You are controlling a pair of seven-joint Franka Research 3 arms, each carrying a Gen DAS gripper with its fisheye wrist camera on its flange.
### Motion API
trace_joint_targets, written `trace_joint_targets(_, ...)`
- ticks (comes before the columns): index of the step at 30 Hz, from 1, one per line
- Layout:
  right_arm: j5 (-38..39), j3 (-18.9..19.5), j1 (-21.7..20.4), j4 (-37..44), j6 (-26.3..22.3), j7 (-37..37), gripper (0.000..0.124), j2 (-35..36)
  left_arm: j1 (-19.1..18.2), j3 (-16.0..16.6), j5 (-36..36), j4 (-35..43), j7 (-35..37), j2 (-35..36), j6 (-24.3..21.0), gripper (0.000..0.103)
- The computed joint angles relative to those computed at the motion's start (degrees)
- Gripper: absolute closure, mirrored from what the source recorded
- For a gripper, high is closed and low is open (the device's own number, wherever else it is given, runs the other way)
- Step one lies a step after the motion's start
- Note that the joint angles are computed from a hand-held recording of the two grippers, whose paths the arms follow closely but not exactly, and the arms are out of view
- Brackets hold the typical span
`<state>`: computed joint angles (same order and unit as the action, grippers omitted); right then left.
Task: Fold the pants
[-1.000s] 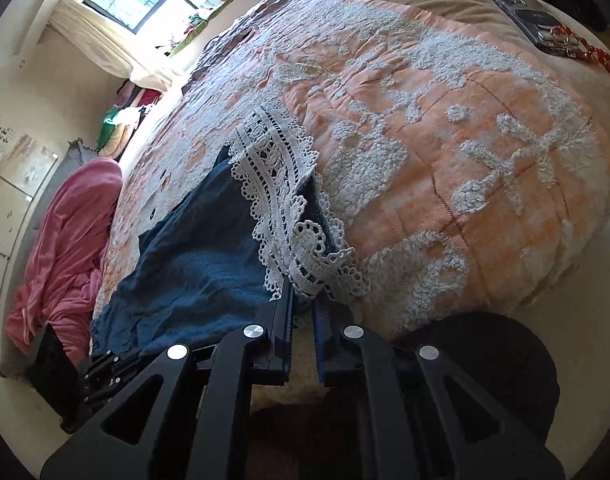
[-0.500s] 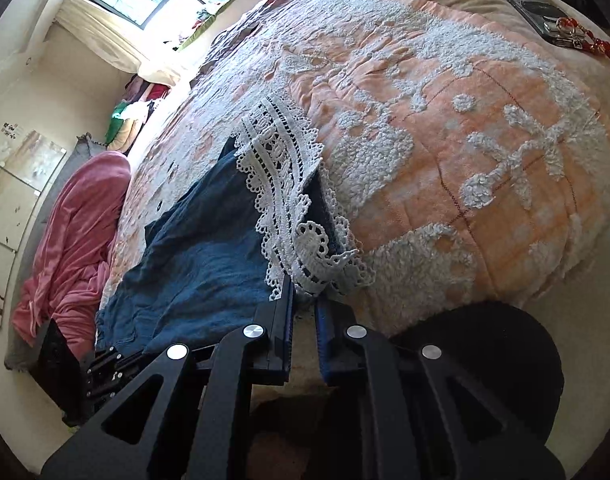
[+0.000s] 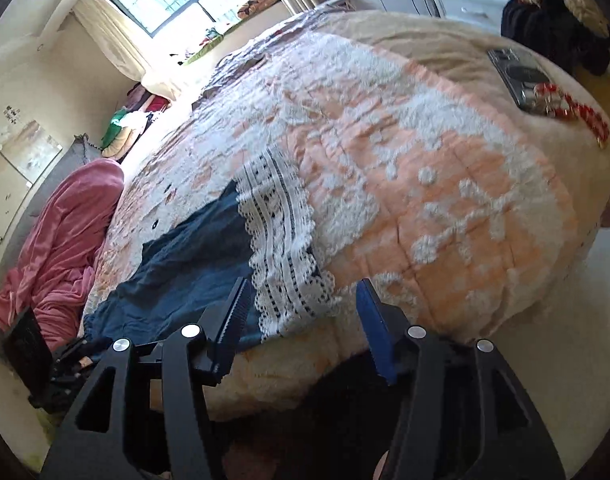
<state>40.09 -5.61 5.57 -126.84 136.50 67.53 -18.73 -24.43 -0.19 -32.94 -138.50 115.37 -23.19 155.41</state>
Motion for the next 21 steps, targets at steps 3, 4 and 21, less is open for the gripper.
trace_joint_targets(3,0.13,0.91,1.47,4.68,1.57,-2.62,0.066,3.59,7.92,-4.50,12.34,4.95,-8.98,3.36,0.35,0.052)
trace_joint_targets(4,0.64,1.30,2.30,6.68,1.96,-4.30,0.065,5.14,9.85,-5.17,15.85,7.62,-11.83,5.70,-0.36,0.051)
trace_joint_targets(21,-10.65,6.08,0.24,33.22,-1.71,0.79,0.060,31.56,21.15,-10.02,16.43,29.96,-14.71,30.36,-13.18,0.094)
